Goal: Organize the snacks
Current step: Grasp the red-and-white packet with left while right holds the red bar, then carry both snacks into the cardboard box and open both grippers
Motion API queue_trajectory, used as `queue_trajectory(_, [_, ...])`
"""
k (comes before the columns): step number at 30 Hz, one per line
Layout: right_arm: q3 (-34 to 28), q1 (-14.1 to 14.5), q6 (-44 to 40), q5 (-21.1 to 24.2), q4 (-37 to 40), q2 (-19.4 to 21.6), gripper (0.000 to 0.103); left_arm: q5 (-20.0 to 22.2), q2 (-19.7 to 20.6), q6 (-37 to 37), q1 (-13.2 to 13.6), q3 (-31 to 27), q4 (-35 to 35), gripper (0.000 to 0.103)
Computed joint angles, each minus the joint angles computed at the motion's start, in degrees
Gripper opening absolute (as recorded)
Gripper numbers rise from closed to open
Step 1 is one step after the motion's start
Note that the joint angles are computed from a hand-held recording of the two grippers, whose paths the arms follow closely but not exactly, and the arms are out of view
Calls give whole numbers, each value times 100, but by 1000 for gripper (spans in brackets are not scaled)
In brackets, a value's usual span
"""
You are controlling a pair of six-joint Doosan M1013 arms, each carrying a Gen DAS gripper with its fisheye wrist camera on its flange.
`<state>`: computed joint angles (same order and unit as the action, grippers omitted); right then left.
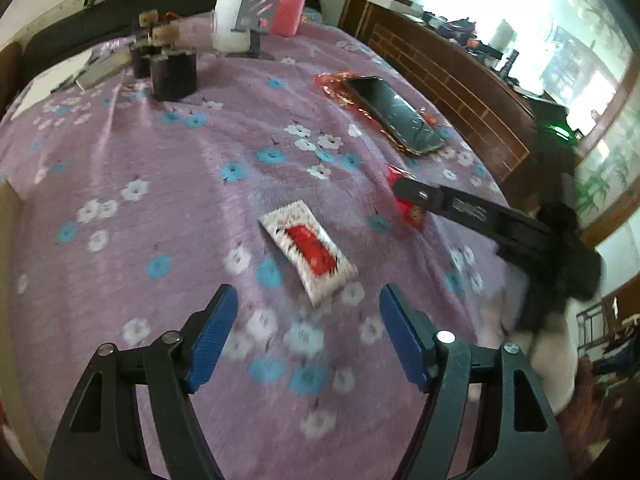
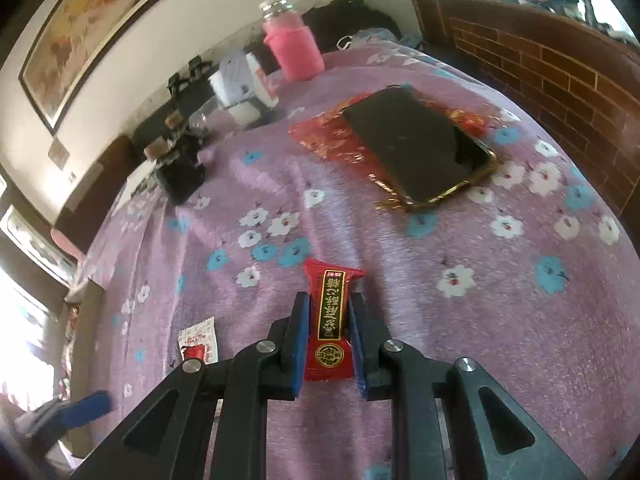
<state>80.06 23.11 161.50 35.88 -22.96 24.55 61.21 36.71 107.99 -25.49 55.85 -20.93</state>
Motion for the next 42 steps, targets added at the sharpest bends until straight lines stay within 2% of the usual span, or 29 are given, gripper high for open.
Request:
queue_trajectory(4, [42,-8,-20,-54,65,-28,20,50,188,-339,-69,-242,180,70])
queue_trajectory(10, [63,-3,-5,-79,82,-46,20,16,303,-327,-224,-351,551,69])
queue_trajectory(12, [98,-5,62,-110,52,-66,20,-91,303,-190,-297,-313,716,62])
queue_trajectory(13, [107,-3,93,-118,33,-72,20,-115,306,-146,-326,-305,811,52])
queue_trajectory(15, [113,-1,129,-112,5,-76,20,-439,226,-14,-407,-117,1153,32])
queue_trajectory(17, [112,-1,118,-115,7,-75,20,-536,199,92,-411,-50,1158,29])
queue_trajectory(22, [94,37,218,-48,-210,-75,20,-559,139,287,-330,17,820,28])
queue_trajectory(26, [185,94,586,-239,-720,-147,20,-684,-33,471,-251,194,458,28])
queue_trajectory(31, [188,116,595,-358,-847,-149,20,-856,-272,620,-197,485,271,28])
queue_trajectory(37, [243,109,681,-563,-910,-170,20,-964,-531,616,41,797,-170,28])
queue_trajectory(42, [177,156,581,-486,-972,-126,20,-1212,-783,486,310,1127,-334,28])
